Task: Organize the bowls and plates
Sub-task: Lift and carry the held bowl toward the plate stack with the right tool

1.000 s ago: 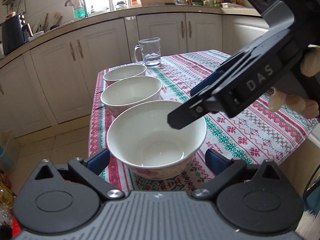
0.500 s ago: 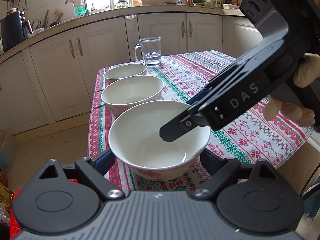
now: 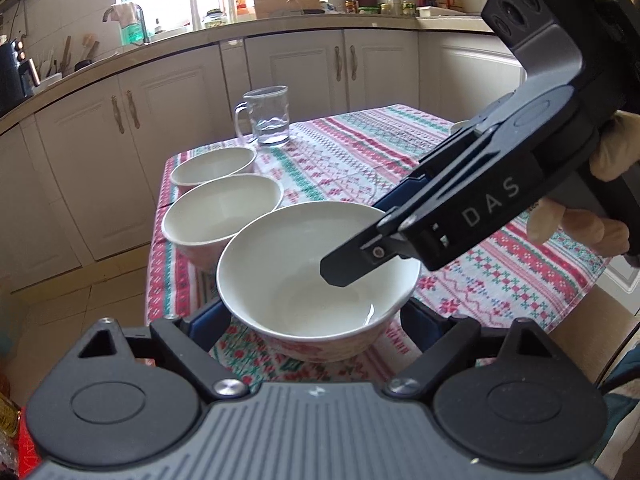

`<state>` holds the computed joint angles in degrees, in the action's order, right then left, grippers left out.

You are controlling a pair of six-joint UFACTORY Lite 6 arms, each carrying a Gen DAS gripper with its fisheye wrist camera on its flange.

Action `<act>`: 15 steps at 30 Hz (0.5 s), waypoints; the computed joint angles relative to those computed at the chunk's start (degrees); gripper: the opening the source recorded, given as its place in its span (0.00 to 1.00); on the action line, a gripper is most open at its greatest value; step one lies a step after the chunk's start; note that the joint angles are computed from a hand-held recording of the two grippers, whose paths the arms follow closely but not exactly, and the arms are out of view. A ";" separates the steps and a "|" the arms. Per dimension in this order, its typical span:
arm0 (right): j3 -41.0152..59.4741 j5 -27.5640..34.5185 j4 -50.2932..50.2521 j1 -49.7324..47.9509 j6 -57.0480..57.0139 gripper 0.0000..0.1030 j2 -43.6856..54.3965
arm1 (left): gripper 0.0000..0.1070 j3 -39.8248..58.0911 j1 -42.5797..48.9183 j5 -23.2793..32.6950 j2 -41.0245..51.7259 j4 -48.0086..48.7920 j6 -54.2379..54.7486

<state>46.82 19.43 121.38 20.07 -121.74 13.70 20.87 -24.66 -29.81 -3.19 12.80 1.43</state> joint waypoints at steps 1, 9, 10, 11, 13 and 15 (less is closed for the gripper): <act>-0.88 -0.14 0.70 -0.34 -0.73 0.58 -0.97 | 0.85 0.50 -0.63 0.13 0.24 -0.01 0.02; -8.14 -1.23 4.10 -4.26 -4.70 0.59 -8.79 | 0.85 5.29 -5.46 -0.47 4.85 0.67 -1.05; -8.98 -1.33 4.13 -4.94 -4.79 0.59 -9.73 | 0.85 6.11 -5.87 -0.69 5.80 1.35 -1.77; -9.77 -1.43 4.25 -5.59 -4.93 0.59 -10.53 | 0.85 6.89 -6.37 -0.78 6.69 1.68 -2.22; -11.08 -1.19 4.41 -7.10 -5.10 0.60 -11.59 | 0.85 8.35 -7.64 -1.01 8.40 1.44 -2.02; -12.52 -1.01 4.59 -8.62 -5.19 0.60 -12.78 | 0.85 10.24 -8.75 -0.97 10.33 1.55 -2.10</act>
